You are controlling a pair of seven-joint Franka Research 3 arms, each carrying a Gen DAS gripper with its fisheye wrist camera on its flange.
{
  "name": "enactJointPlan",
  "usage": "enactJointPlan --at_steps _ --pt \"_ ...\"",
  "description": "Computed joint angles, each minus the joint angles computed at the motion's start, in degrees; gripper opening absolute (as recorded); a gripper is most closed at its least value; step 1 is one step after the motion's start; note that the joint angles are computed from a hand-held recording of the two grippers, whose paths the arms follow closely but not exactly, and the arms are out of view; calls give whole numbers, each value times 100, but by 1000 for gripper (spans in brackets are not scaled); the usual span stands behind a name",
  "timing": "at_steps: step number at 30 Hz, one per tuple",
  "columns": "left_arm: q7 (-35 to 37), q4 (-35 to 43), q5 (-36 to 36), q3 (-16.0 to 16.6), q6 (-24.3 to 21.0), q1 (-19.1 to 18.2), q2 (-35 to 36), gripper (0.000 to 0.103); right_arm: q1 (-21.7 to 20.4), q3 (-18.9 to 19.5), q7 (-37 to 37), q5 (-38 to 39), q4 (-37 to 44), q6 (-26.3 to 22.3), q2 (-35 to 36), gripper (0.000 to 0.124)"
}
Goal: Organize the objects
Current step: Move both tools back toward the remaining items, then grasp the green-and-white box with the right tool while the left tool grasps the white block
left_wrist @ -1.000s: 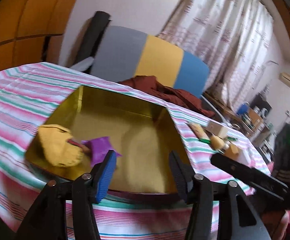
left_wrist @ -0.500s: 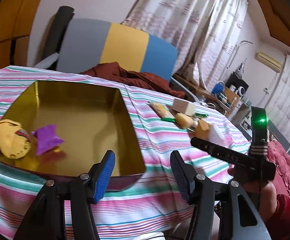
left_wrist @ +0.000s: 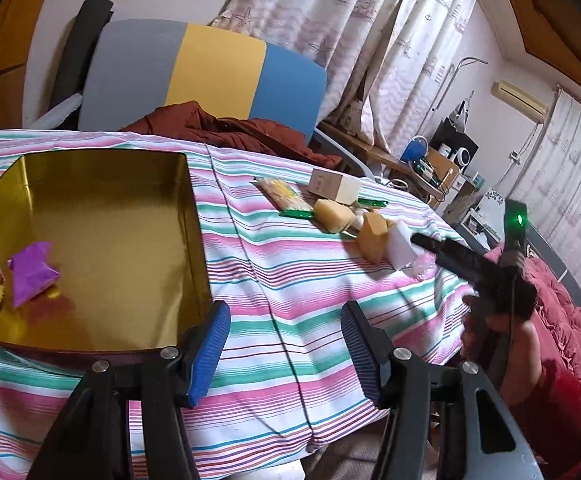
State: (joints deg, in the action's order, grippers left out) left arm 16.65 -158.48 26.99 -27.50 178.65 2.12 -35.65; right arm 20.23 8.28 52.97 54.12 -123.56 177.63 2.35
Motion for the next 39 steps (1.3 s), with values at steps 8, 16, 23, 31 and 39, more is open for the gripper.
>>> enactJointPlan --at_steps 8,16,23,31,39 --pt "-39 101 34 2 -116 -72 124 58 -369 63 -821 423 1498 -417 1106 95" --pt "-106 153 57 62 -27 -82 320 58 -781 478 -690 284 1369 -906 1077 97" --pt "-45 287 27 82 61 -98 535 58 -691 515 -2353 2233 541 -1426 196 99" --pt "-7 414 41 -7 115 -14 663 58 -213 -28 -1828 1655 620 -513 368 96" --pt "102 552 148 26 -13 -119 748 58 -412 -130 -804 -561 1294 -747 1202 72"
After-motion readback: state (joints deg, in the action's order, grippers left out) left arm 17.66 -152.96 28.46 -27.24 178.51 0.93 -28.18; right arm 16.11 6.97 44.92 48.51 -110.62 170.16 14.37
